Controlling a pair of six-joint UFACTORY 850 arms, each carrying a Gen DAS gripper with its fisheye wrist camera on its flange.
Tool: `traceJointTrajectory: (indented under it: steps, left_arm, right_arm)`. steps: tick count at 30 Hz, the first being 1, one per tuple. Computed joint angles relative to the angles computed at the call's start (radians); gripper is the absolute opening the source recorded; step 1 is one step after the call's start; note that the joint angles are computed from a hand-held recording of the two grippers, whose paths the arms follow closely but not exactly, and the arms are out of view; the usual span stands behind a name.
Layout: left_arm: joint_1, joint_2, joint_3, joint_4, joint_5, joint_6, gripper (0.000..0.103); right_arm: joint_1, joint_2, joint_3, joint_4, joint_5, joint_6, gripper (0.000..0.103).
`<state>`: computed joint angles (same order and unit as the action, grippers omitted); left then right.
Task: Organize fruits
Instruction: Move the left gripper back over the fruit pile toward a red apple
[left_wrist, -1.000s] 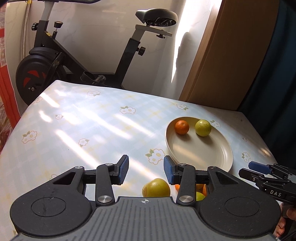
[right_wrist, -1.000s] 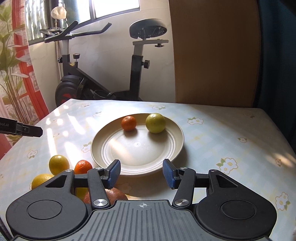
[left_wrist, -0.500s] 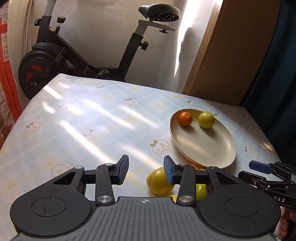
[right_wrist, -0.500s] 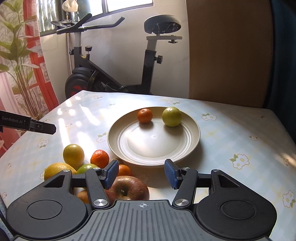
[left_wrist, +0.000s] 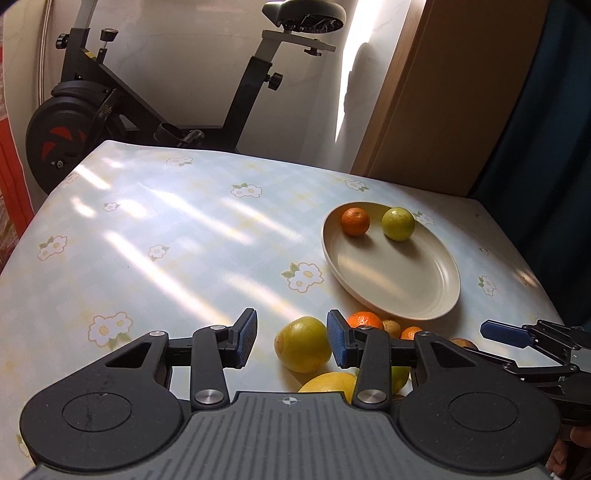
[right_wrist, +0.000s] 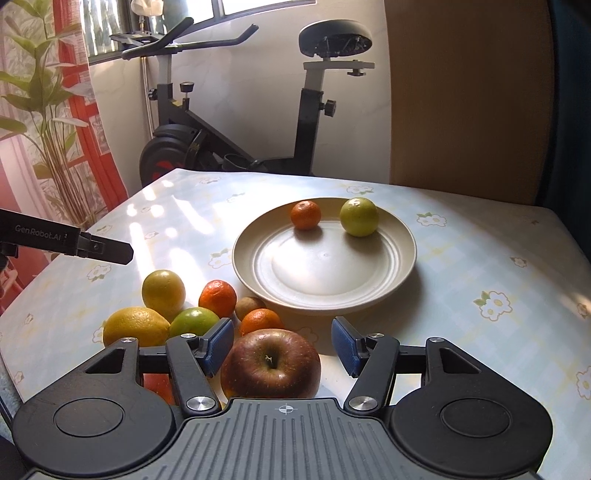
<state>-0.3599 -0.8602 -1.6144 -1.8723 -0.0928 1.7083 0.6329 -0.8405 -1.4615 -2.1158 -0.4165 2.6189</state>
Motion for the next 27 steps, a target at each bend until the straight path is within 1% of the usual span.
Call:
traceJointTrajectory:
  steps: [4, 8, 16, 20, 25, 27]
  left_arm:
    - [-0.003, 0.003, 0.007, 0.061, -0.008, -0.051, 0.044]
    - [-0.008, 0.010, 0.019, 0.072, -0.018, -0.051, 0.044]
    - [-0.014, 0.046, 0.081, -0.097, -0.042, 0.129, 0.044]
    - [-0.015, 0.067, 0.119, -0.154, -0.062, 0.185, 0.044]
    - [-0.016, 0.101, 0.179, -0.302, -0.082, 0.330, 0.044]
    - [-0.014, 0.116, 0.205, -0.335, -0.092, 0.356, 0.044]
  right_arm:
    - [0.003, 0.006, 0.007, 0.000, -0.004, 0.003, 0.056]
    - [0.006, 0.013, 0.014, 0.003, -0.006, -0.002, 0.055]
    - [0.020, 0.036, 0.044, 0.000, -0.026, 0.007, 0.056]
    - [0.033, 0.050, 0.060, -0.003, -0.039, 0.007, 0.056]
    - [0.053, 0.062, 0.078, -0.002, -0.054, 0.012, 0.056]
    - [0.061, 0.065, 0.084, 0.002, -0.058, 0.009, 0.056]
